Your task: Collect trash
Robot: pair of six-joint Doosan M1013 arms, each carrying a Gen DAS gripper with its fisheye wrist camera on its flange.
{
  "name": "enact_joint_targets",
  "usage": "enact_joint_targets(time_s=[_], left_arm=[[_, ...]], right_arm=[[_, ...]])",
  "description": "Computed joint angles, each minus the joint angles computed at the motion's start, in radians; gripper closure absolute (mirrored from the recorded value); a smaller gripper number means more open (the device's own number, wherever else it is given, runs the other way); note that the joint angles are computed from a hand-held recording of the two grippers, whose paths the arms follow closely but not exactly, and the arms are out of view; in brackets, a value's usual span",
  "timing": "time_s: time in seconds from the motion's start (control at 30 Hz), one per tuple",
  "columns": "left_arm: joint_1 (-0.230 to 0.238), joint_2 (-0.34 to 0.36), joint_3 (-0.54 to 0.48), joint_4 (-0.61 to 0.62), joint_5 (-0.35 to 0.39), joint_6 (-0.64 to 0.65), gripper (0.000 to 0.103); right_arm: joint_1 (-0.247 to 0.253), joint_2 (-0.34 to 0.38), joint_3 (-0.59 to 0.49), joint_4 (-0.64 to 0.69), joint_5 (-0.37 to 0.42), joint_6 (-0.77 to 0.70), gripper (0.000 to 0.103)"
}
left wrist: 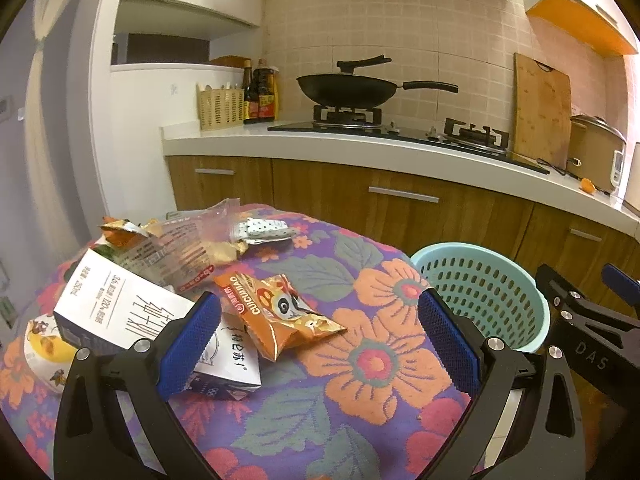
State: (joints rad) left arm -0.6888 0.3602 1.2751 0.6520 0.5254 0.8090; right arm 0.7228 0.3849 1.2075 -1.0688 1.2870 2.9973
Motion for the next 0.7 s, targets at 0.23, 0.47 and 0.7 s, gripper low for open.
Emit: enact_joint_targets(time_s=[0.23, 0.47, 0.7], left_arm=[[0.001, 0.0, 0.0, -0.004, -0.003, 0.0, 0.007], [0.004, 0.001, 0.0, -0.018, -0.004, 0.002, 0.007], [0.005, -0.001, 0.005, -0.013, -0.005, -0.01, 0.007]], right_arm=[[0.003, 0.004, -0.009, -0.002, 0.002, -0.008, 0.007], [0.006, 0.007, -0.012, -0.009, 0.002, -0.013, 0.007], [0.007, 0.007, -0.013, -0.011, 0.006, -0.007, 0.007]])
